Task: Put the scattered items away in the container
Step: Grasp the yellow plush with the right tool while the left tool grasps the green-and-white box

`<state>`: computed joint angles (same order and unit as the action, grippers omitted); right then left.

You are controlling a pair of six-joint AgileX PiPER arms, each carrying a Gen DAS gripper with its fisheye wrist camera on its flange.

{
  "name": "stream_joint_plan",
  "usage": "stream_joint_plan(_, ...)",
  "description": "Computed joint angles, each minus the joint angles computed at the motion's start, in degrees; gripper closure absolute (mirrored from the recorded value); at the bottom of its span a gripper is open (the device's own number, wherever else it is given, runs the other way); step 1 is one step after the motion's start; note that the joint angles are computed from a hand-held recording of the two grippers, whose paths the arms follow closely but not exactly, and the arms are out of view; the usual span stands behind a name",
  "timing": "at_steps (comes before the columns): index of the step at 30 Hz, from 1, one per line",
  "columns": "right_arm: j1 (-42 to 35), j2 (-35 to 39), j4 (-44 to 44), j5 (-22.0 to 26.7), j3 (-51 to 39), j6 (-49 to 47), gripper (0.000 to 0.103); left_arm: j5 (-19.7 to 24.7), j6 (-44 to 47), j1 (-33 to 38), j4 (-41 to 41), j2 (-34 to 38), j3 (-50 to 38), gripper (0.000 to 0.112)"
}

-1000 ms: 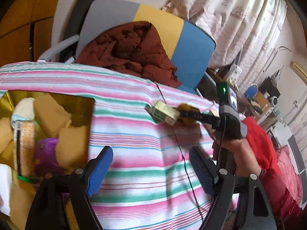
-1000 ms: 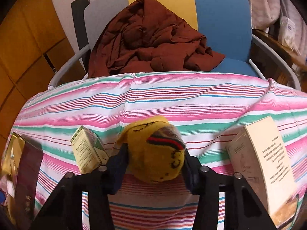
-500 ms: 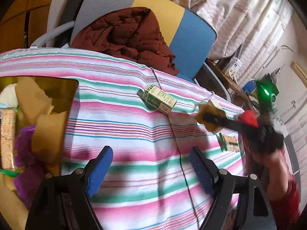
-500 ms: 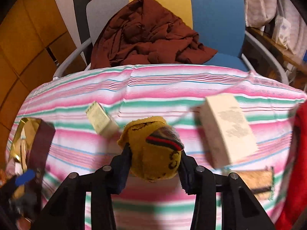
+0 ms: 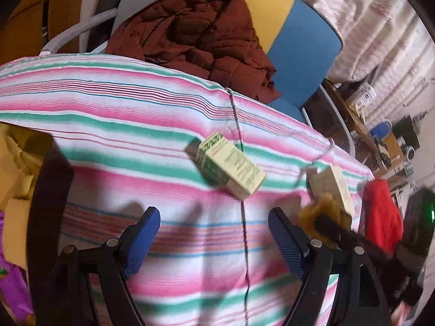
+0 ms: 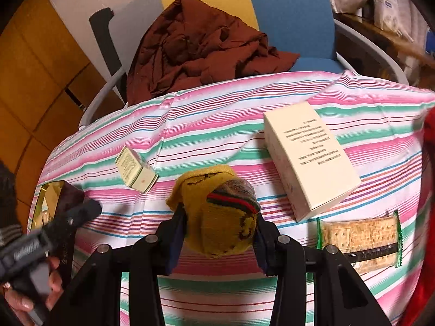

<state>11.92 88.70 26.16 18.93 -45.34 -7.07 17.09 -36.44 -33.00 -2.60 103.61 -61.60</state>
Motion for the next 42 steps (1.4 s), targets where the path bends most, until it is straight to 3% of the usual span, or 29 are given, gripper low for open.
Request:
stream_joint_plan(8, 2.30, 0.56, -5.32, 0.18, -0.92, 4.97, 0.059, 5.50, -15.69, -0.51, 12.76, 5.82, -9.97, 0.027)
stream_joint_plan(10, 2.47, 0.82, -6.01, 0.44, -1.05, 5.80, 0.059, 8.73, -18.19, -1.66, 17.65, 7.59, -13.10, 0.027)
stream_joint_plan(14, 1.70, 0.75, -5.37, 0.61, -0.82, 5.63, 0.059, 13.47, -20.39, -2.74, 23.96, 11.07, -18.15, 0.027)
stream_joint_plan(16, 1.18, 0.76, -4.03, 0.70, -0.77, 4.43, 0.059, 14.87, -17.38, -2.41, 22.52, 12.86, -19.99, 0.027)
stream_joint_plan(25, 1.21, 1.76, -3.21, 0.83, -1.18, 4.17, 0.059, 4.83, -14.98, -1.03, 19.49, 11.96, -14.19, 0.025)
stream_joint_plan(28, 1.12, 1.76, -3.33, 0.86, -1.23, 4.43, 0.059, 5.19, -8.86, -1.15, 13.32, 12.42, -15.20, 0.025)
stream_joint_plan(33, 0.92, 2.26, -3.24, 0.96, -1.37, 4.49, 0.059, 6.82, -12.35, -3.86, 21.63, 12.95, -16.58, 0.026)
stream_joint_plan(36, 0.81, 2.36, -2.61, 1.05, -1.46, 3.88, 0.059, 3.89, -8.45, -3.93, 19.23, 12.42, -14.90, 0.037)
stream_joint_plan(38, 0.63, 2.35, -2.16, 1.10, -1.48, 3.35, 0.059, 1.30, -6.62, -4.33, 18.52, 11.92, -13.47, 0.050)
stream_joint_plan(42, 0.21, 2.42, -0.92, 1.04, -1.28, 2.26, 0.059, 0.20, -3.78, -5.77, 17.42, 11.44, -12.64, 0.065)
